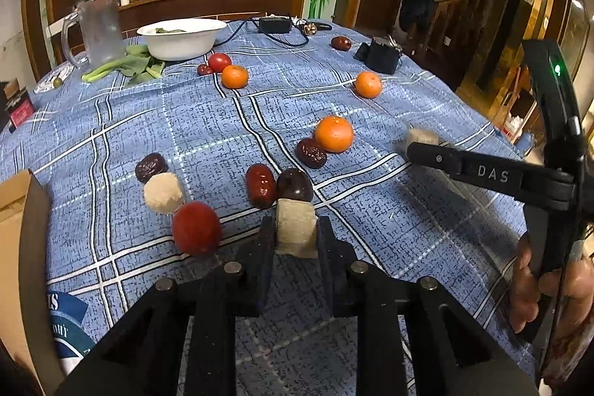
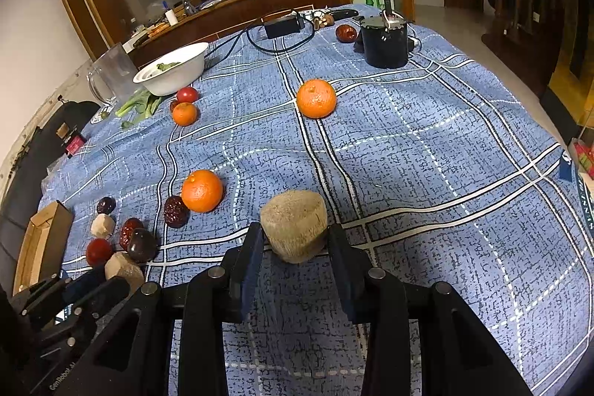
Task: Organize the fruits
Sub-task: 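Grasp a pale cube with the left tool while the right tool grasps the round bun, then carry the cube and bun into the box and open both tools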
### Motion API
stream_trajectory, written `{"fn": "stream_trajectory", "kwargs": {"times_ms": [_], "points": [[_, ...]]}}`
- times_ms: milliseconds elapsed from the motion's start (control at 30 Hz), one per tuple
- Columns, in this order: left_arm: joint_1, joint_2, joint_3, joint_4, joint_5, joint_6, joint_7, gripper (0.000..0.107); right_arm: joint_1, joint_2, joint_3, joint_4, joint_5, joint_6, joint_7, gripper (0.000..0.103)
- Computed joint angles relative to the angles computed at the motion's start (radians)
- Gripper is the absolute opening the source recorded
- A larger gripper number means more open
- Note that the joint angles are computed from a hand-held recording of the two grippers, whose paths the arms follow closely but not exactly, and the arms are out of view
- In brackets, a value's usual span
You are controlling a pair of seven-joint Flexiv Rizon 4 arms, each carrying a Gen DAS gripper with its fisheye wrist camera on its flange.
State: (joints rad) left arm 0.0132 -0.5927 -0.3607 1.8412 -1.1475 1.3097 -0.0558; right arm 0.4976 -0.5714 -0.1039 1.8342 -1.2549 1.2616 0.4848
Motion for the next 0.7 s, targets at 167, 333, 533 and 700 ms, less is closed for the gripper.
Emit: {"fn": "stream_trajectory", "kwargs": {"times_ms": [167,333,533,700], "points": [[0.006,0.013,-0.008,0.006,-0.068,-0.021,0.041,0.021,0.006,0.014,-0.003,0.008,-0.023,-0.038,0.026,0.038],[-0.014,0.015,0.022,0.0,-0.082,-0.043,0.041,0.021,-0.007,0.021,0.015,0.013,-0.03,-0.068,0.04,0.038],[-0.035,0.046,0.022,0.018,-0.231,-0.032,0.159,0.021,0.003,0.035,0.032,0.023,-0.011,-0.143,0.067,0.038],[-0.077,0.054,0.07,0.01,-0.309,-0.041,0.191,0.021,0.004,0.078,0.049,0.076,-0.107,-0.13,0.211,0.038]]}}
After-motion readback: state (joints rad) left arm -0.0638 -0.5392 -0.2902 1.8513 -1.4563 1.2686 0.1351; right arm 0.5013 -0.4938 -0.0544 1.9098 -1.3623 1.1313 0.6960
